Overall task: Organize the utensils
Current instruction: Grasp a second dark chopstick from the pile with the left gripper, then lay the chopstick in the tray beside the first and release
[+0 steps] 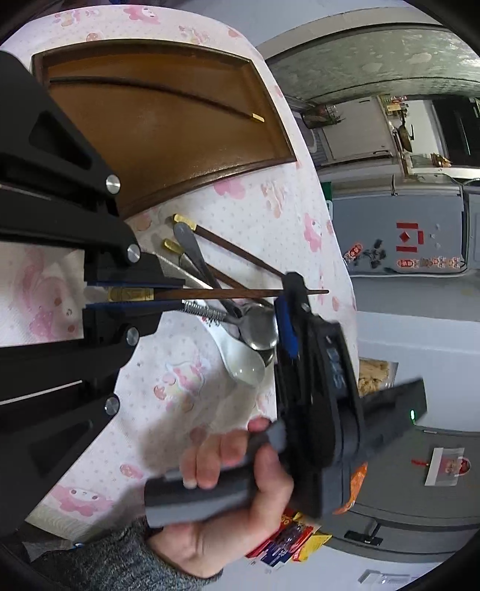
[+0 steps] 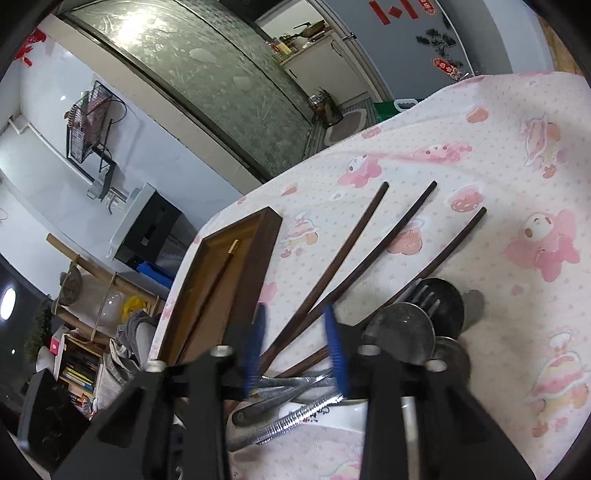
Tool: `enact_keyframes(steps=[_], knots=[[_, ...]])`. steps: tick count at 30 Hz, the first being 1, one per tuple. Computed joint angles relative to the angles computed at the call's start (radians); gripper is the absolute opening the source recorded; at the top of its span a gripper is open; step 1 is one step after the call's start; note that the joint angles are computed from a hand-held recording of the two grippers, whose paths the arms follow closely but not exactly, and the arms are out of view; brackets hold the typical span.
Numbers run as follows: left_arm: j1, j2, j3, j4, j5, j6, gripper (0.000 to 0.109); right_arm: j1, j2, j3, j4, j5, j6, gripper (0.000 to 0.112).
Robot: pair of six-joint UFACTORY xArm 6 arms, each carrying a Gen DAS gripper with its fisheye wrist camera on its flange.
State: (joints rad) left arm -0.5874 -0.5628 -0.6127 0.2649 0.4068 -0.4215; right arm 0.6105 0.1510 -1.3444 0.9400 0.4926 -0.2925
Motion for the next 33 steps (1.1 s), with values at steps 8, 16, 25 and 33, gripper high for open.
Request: enact_keyframes(steps=[8, 16, 25, 33], knots=[[0.014, -0.073, 0.032, 0.015, 0.012, -0.01, 0.007, 0.03, 0.008, -0.034, -0.021, -0.018, 0.019, 0.019], [0.109, -0.229, 0.113, -0.029, 0.065, 0.052, 0.007, 0.107, 0.138, -0.234, -0.166, 0.016, 0.14, 0.019], [0.267, -0.335, 0.183, -0.163, 0.124, 0.2, 0.007, 0.168, 0.393, -0.567, -0.271, 0.118, 0.256, 0.019], [0.314, -0.273, 0.178, -0.202, 0.117, 0.246, 0.007, 0.172, 0.519, -0.72, -0.342, 0.169, 0.321, 0.019]])
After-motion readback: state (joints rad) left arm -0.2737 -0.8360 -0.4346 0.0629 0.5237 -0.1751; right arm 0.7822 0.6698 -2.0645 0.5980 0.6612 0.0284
